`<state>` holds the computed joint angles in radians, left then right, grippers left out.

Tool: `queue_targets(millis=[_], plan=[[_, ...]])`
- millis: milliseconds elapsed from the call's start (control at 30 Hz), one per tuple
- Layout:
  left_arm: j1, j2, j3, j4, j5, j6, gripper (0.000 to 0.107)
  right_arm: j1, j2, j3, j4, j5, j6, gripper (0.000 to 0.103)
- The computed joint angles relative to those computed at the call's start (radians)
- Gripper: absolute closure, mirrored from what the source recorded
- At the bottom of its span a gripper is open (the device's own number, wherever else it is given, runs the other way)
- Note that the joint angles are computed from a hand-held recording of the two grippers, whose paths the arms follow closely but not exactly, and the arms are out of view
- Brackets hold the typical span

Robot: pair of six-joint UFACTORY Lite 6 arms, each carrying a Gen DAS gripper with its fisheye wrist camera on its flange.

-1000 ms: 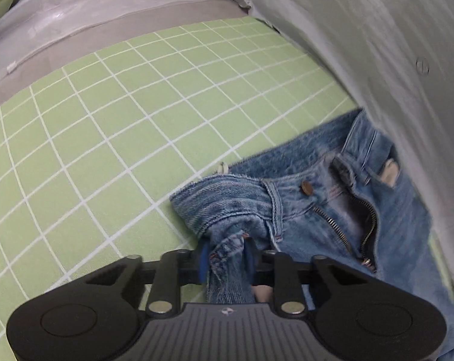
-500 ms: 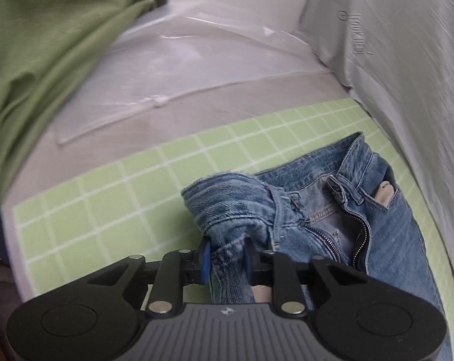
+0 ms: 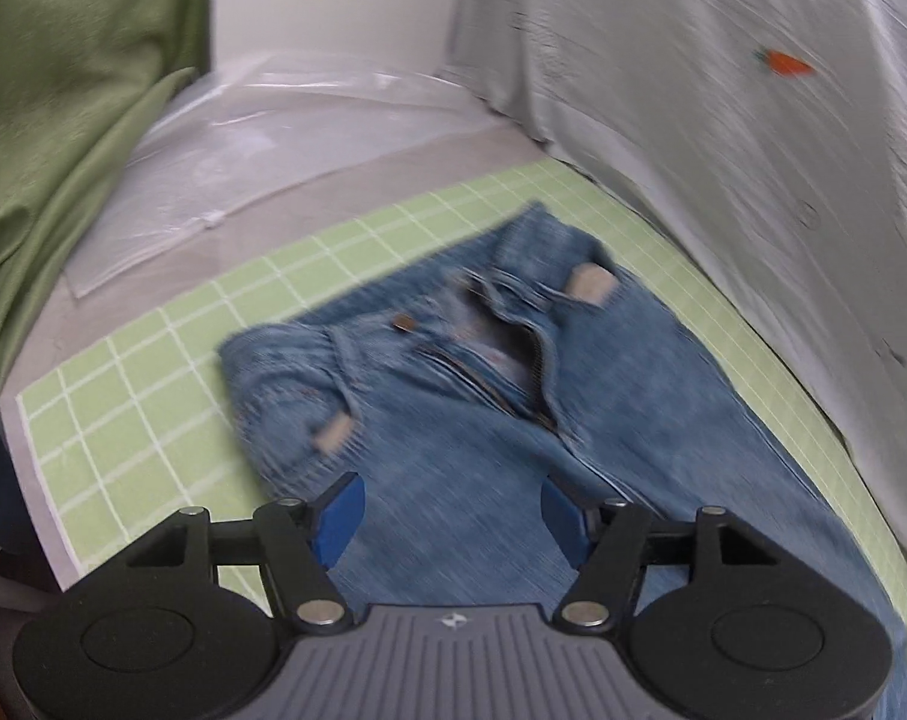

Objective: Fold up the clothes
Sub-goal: 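Release the jeans with both tools, leaving them spread flat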

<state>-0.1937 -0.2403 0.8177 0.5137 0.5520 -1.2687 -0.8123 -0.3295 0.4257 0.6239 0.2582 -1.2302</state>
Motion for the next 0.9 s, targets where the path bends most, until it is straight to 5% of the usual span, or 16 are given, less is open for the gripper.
queue_targets(millis=[100,167,233,300,500,633,700,900], plan=[[-0.165,0.041,0.059,0.039,0.069,-0.096,0.036,-0.087,0.050,0.020,0.241,0.005,-0.297,0.030],[-0.266,0.080,0.104,0.062,0.100,-0.138,0.036,-0.152,0.106,0.079,0.297,0.048,-0.397,0.047],[-0.362,0.138,0.158,0.071,0.126,-0.166,0.036,-0.246,0.179,0.146,0.350,0.136,-0.522,0.053],[-0.440,0.194,0.209,0.074,0.141,-0.198,0.036,-0.321,0.254,0.220,0.353,0.215,-0.590,0.088],[-0.626,0.369,0.377,0.102,0.183,-0.284,0.036,-0.514,0.414,0.466,0.376,0.387,-0.777,0.093],[-0.682,0.502,0.501,0.071,0.195,-0.303,0.036,-0.567,0.643,0.770,0.422,0.266,-0.641,0.089],[-0.697,0.568,0.565,0.045,0.194,-0.287,0.036,-0.569,0.768,0.916,0.336,0.168,-0.529,0.060],[-0.717,0.772,0.793,-0.036,0.209,-0.192,0.035,-0.665,1.024,1.250,0.147,0.479,-0.227,0.029]])
